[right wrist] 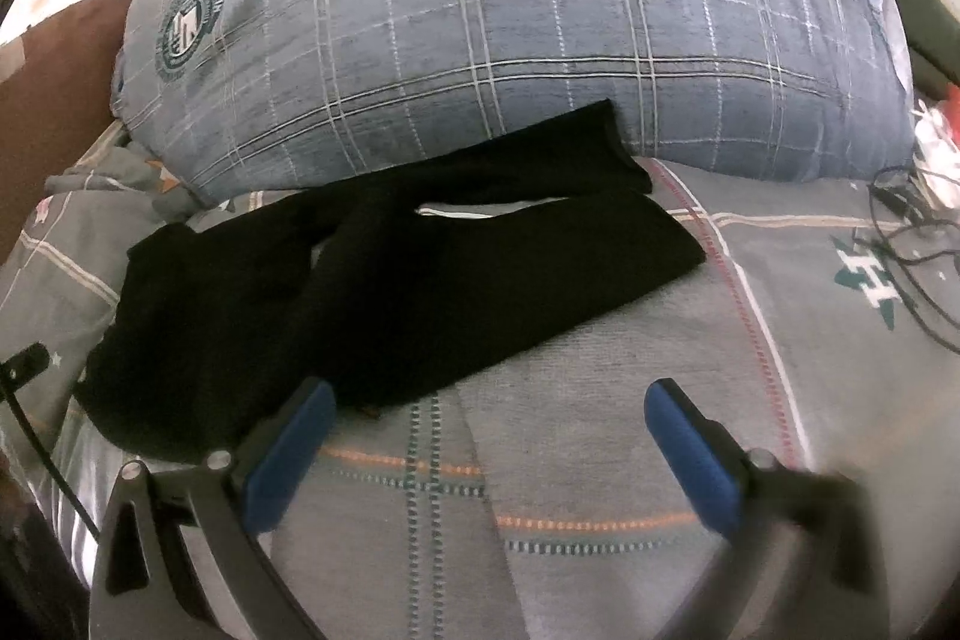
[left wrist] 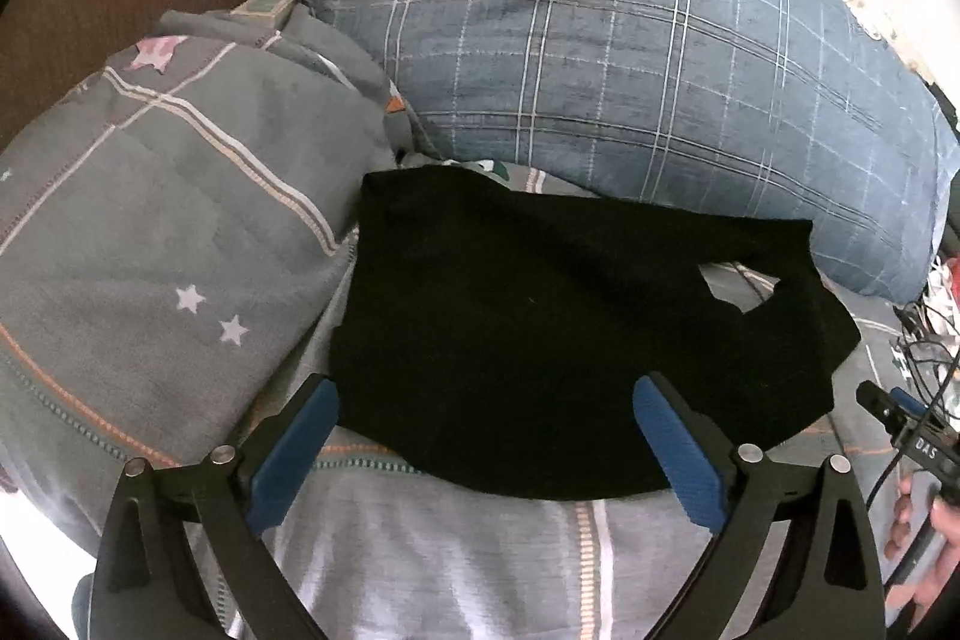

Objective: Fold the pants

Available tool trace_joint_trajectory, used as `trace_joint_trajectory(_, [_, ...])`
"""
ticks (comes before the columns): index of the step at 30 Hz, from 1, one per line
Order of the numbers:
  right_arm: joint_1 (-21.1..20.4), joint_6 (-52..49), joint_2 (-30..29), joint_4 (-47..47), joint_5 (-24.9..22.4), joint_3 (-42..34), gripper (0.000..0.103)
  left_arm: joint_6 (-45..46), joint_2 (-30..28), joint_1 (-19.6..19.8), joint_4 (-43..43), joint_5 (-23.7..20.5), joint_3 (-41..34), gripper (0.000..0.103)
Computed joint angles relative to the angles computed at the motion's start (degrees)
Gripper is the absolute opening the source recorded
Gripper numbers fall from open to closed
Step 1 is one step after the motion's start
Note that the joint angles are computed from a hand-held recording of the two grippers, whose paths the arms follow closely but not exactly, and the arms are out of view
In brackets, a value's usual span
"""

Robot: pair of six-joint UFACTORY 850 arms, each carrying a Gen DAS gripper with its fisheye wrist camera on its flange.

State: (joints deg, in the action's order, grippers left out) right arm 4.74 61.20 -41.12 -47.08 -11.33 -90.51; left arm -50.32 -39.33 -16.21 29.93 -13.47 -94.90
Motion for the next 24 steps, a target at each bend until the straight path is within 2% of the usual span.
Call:
trace_joint_trajectory(7, [-1.6,-8.2,-1.4,9.4,0.2,-1.5,0.103,13.3,-2.9,0.9,-16.2,-1.7,-2.0,0.1])
trace_joint_trajectory(11, [-3.0,-19.9,-2.8,22.6,1.2,-3.0,0.103,15.4,-4.6,1.5,-20.0,-2.6,-3.5,0.1])
trace_joint_trajectory(14, [-3.9,-24.8,-4.2,29.0,0.9,-4.8,0.102,15.4,-6.4,1.9,-21.3,-3.8,-5.5,0.1])
trace_joint_trajectory(18, [-5.0,-35.4,-6.2,41.6,0.5,-7.4,0.101,20.3,-9.0,2.7,-28.5,-5.3,-8.8,0.1])
trace_joint_trajectory(20, [-5.5,-42.0,-7.3,49.4,0.3,-8.7,0.1,20.1,-10.0,2.7,-28.6,-5.9,-10.2,0.1])
trace_joint_trajectory(22, [-6.1,-50.1,-8.5,58.8,-0.3,-10.2,0.098,16.9,-11.0,2.3,-24.9,-6.2,-11.6,0.1])
trace_joint_trajectory(24, [-6.3,-51.8,-9.4,61.2,0.5,-11.2,0.098,15.6,-12.1,1.9,-23.3,-6.6,-13.0,0.1])
